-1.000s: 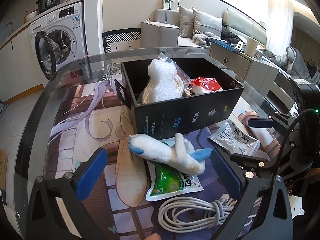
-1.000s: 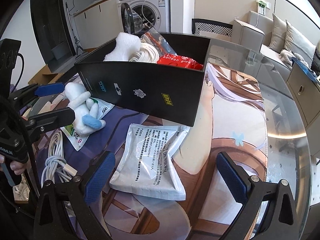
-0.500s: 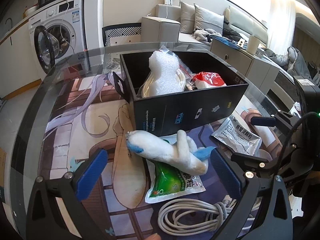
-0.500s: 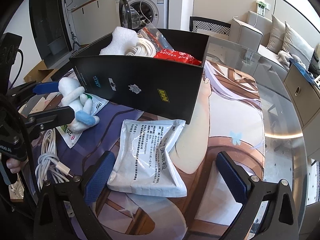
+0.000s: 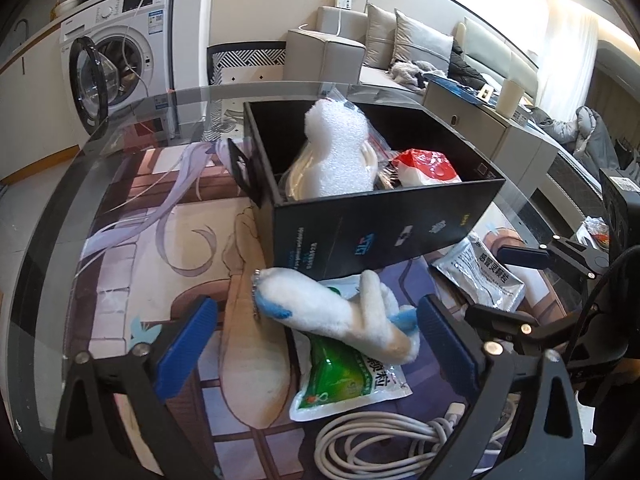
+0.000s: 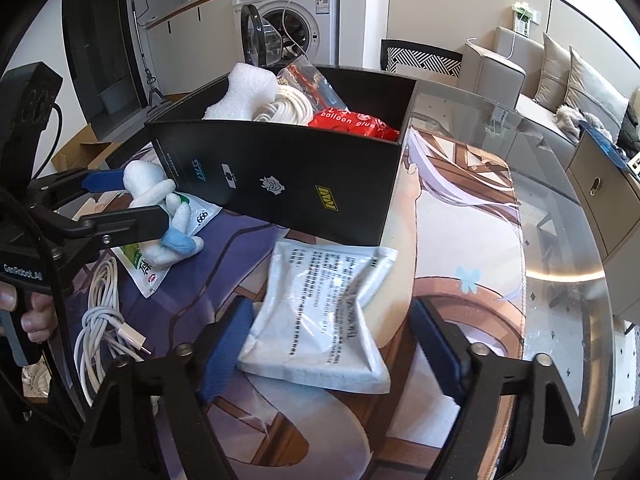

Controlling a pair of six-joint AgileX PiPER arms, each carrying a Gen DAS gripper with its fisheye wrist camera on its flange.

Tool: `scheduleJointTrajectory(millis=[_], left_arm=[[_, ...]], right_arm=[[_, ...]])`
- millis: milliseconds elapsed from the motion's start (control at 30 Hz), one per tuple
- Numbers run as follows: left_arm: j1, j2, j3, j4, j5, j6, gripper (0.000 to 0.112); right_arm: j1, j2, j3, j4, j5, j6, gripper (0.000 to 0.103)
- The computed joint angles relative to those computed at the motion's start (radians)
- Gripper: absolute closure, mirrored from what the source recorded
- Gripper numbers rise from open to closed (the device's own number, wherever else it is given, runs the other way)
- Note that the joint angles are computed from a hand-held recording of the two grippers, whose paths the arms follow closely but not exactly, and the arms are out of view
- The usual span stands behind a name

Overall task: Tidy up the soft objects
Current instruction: 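Grasp the white plush toy with left tool while right grasps the white sachet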

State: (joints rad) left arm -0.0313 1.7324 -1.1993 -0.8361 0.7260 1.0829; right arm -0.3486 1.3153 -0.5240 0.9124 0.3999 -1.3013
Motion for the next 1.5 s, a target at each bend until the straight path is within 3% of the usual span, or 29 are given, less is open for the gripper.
scheduleJointTrajectory(millis=[200, 633, 700, 967, 1033, 1100, 1200, 1267, 1500], left_arm=[[0.008, 0.014, -0.015, -0.017, 0.057, 0.012, 0.053], [0.024, -0.029, 0.023, -0.078, 0.075, 0.095, 0.071], [0.025, -0.033, 0.025, -0.08, 0.078, 0.1, 0.077], [0.03, -0.035, 0.02, -0.074, 0.085, 0.085, 0.077], [0.029, -0.031, 0.018, -0.072, 0.085, 0.082, 0.077], [0.029, -0.028, 0.015, -0.07, 0.086, 0.08, 0.077], [0.031, -0.021, 0.006, -0.072, 0.089, 0.084, 0.077], [0.032, -0.016, 0.005, -0.079, 0.09, 0.088, 0.077], [0.048, -0.007, 0.008, -0.111, 0.101, 0.126, 0.078]], right_arm=[[-0.021, -0.013, 0.005, 0.028, 0.019, -0.038, 0.045], [-0.08, -0.05, 0.03, 0.124, 0.094, -0.167, 0.06], [-0.089, -0.063, 0.034, 0.125, 0.103, -0.166, 0.077], [-0.079, -0.073, 0.04, 0.082, 0.104, -0.121, 0.075], [-0.083, -0.068, 0.036, 0.08, 0.109, -0.113, 0.068], [-0.093, -0.056, 0.029, 0.085, 0.123, -0.104, 0.051], [-0.071, -0.029, 0.013, 0.074, 0.105, -0.077, 0.049], [-0.043, -0.018, 0.004, 0.061, 0.087, -0.048, 0.043], [0.092, 0.0, -0.022, -0.106, -0.023, 0.186, 0.035]])
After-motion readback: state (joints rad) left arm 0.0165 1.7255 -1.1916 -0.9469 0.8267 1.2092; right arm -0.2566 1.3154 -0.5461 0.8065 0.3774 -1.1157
